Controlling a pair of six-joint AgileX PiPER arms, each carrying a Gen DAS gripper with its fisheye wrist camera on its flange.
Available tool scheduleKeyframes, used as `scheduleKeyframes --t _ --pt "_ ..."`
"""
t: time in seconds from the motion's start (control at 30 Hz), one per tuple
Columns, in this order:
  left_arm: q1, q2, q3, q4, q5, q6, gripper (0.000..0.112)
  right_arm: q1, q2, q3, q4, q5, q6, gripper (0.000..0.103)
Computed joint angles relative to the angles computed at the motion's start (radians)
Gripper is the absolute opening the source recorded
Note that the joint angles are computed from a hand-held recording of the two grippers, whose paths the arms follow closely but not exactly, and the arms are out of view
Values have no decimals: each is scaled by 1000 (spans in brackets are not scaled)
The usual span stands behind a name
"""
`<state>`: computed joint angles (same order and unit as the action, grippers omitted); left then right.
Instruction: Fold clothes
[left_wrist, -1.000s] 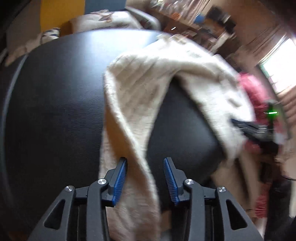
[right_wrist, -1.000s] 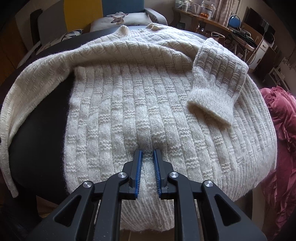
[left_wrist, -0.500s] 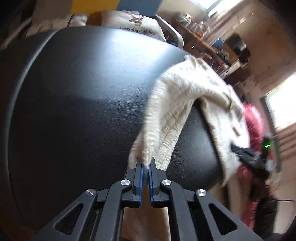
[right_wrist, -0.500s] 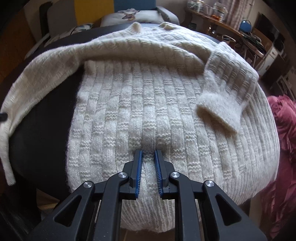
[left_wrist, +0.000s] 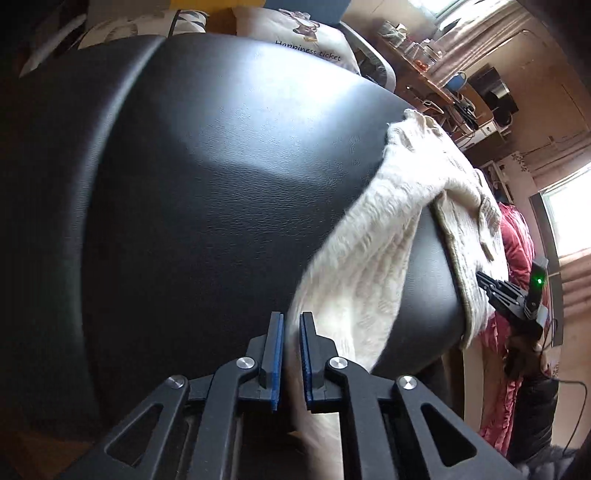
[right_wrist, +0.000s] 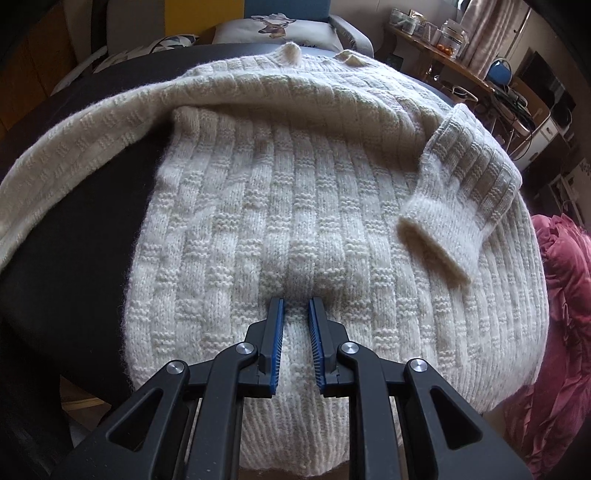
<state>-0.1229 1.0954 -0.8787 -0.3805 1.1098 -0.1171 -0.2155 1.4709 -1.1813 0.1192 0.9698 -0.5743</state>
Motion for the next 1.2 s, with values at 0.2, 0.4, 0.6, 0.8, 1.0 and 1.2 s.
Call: scheduleKeyframes --t 0.2,0.4,0.6,0.8,1.0,1.2 --pt "141 -148 9 -8 87 106 20 97 -159 130 -45 14 118 17" --pt "-58 -64 27 -12 -53 101 21 257 -172 135 -140 9 323 17" --pt "-376 78 57 232 -177 -238 10 315 -166 124 -175 15 368 17" --pt "-238 0 45 99 -113 -107 10 302 -171 127 -146 18 357 17" --pt "-153 159 -216 9 -167 11 25 255 -155 142 -99 -24 297 17" --pt "-163 633 -748 -33 -81 119 29 152 -161 163 28 -44 150 18"
